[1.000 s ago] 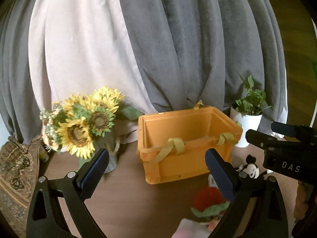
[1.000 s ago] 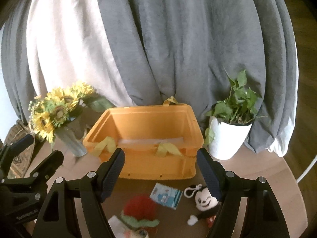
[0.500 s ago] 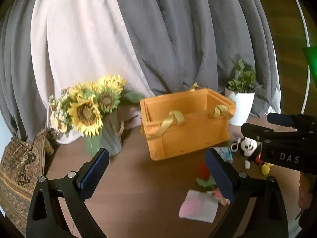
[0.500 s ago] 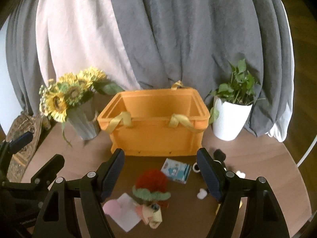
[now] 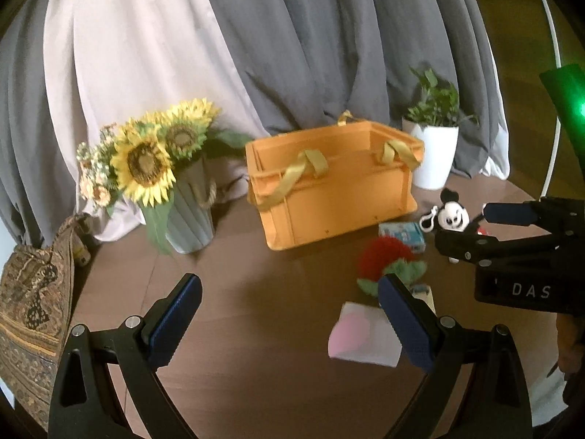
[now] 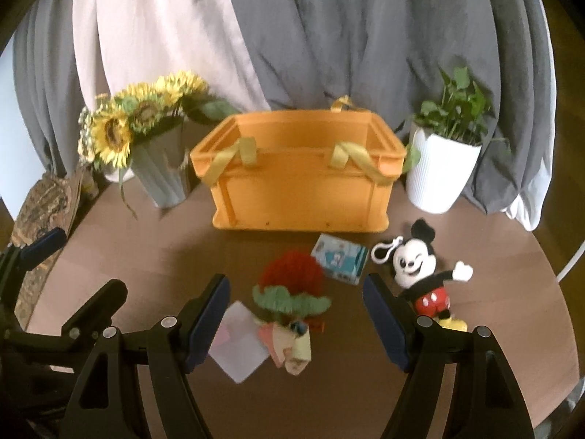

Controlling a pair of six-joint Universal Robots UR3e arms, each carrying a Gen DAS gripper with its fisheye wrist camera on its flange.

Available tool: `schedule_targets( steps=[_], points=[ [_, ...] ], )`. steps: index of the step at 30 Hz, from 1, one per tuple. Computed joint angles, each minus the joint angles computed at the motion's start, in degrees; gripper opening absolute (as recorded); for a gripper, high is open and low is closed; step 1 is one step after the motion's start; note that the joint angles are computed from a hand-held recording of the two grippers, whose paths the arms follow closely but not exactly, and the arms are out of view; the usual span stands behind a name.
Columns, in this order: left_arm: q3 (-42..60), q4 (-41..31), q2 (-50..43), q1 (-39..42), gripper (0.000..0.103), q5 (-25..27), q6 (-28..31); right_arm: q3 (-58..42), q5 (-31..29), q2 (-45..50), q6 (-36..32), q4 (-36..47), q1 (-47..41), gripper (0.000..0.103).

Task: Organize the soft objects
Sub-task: 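Withdraw both tools from the crate back toward the remaining items, then grasp the pink sponge with the left tool while the right tool grasps the folded cloth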

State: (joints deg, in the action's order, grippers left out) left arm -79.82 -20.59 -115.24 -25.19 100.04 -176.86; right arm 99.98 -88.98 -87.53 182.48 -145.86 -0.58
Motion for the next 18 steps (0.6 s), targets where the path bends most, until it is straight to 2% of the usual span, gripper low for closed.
schedule_targets(
  steps=[7,18],
  points=[
    [-2.9,0.3,-0.2,0.2,0.098,-1.7,0.7,1.8,0.5,0.6,-0.7,1.0,0.2,0.076],
    [-0.7,-3.1,-4.7,0.7,0.094,-6.0,1.1,2.4,3.4,4.0,-1.6,3.4,-1.4,0.076]
  ],
)
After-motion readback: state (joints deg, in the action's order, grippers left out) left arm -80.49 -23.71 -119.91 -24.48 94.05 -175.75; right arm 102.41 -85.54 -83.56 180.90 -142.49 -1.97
